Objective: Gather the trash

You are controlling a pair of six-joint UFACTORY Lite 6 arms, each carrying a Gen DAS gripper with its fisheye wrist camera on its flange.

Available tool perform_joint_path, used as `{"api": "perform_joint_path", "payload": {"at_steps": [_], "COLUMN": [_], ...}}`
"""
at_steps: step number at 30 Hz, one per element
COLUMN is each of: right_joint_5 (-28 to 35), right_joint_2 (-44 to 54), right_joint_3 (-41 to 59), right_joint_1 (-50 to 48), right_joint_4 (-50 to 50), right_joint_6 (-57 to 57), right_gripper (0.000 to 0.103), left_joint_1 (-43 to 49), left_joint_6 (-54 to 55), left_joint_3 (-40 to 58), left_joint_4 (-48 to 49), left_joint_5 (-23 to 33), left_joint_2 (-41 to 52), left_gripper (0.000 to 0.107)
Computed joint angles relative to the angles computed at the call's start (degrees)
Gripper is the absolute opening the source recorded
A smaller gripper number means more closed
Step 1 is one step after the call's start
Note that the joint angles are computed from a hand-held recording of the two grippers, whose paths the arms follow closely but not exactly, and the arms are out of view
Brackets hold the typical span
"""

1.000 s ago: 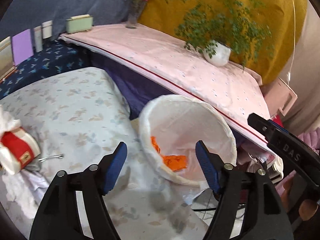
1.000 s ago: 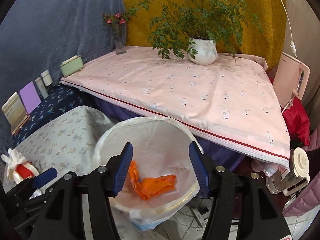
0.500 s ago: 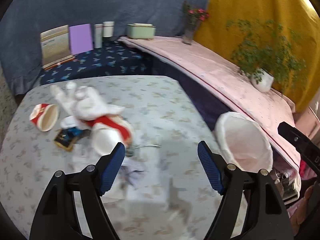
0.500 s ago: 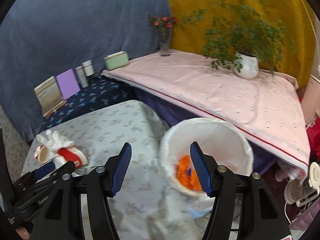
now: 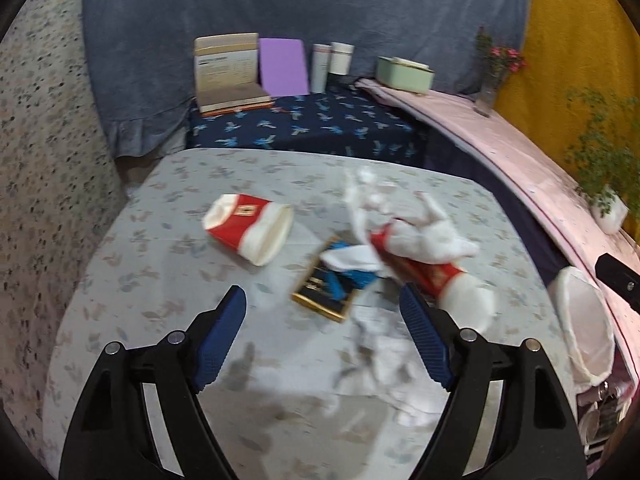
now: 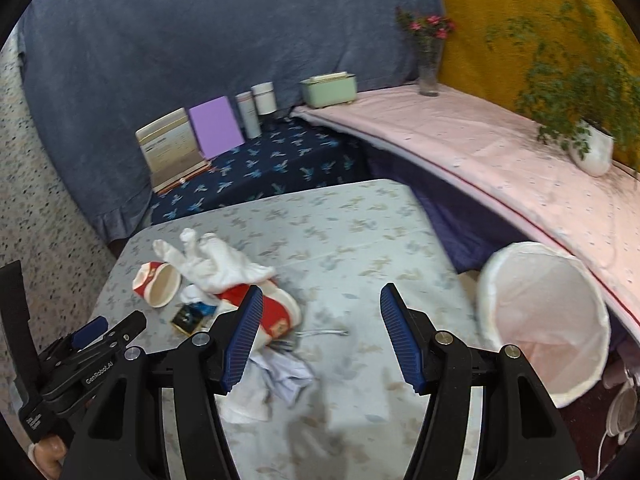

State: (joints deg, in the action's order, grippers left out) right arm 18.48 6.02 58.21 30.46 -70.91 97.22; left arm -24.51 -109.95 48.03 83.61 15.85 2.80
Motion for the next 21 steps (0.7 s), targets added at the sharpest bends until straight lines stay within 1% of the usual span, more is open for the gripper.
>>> {"api": "perform_joint_path", "payload": {"at_steps": [2, 5, 9, 11, 14, 17, 18, 21], "right_joint_5": [-0.69, -1.07, -0.88, -0.57, -0.11, 0.73, 0.92, 1.54], "right_joint_2": [5.02, 12.02, 21.39, 25.05, 30.66, 35.08, 36.1, 39.04], "right_joint_3": [4.94, 12.5, 23.21, 27.56, 34.08, 39.27, 40.37, 43.66], "right_joint_1": [0.75, 1.47, 2.11, 2.28, 2.24, 2.14, 2.07, 1.68], "right_joint_4": [1.57, 5.77, 12.92, 16.37, 21.81, 25.76, 26.48, 29.29], "right_joint_6": [-1.41, -5.9, -13.81, -17.43, -23.0, -27.43, -28.31, -31.5], "right_gripper": [0.059, 0.059, 0.059, 0.059, 0.059, 0.058, 0.058, 0.058], "left_joint_1": [3.98, 7.73, 10.45, 11.12, 12.12, 12.48, 12.38, 12.92], "left_joint_6": [0.8, -0.73, -2.31, -1.84, 1.87, 5.16, 4.91, 8.27], "left_joint_3": [0.8, 2.81, 7.94, 10.45, 15.4, 20.62, 21.43, 24.94], "left_joint_4": [1.32, 4.91, 8.74, 9.16, 7.25, 5.71, 6.22, 3.9], "left_joint_5": [-1.88, -3.53, -4.97, -5.23, -5.32, -3.92, -3.13, -2.92], "left_joint_2": [1.78, 5.31, 12.05, 14.91, 20.28, 25.8, 26.78, 30.42], "left_gripper": [0.075, 0.075, 0.075, 0.075, 0.075, 0.074, 0.073, 0.064]}}
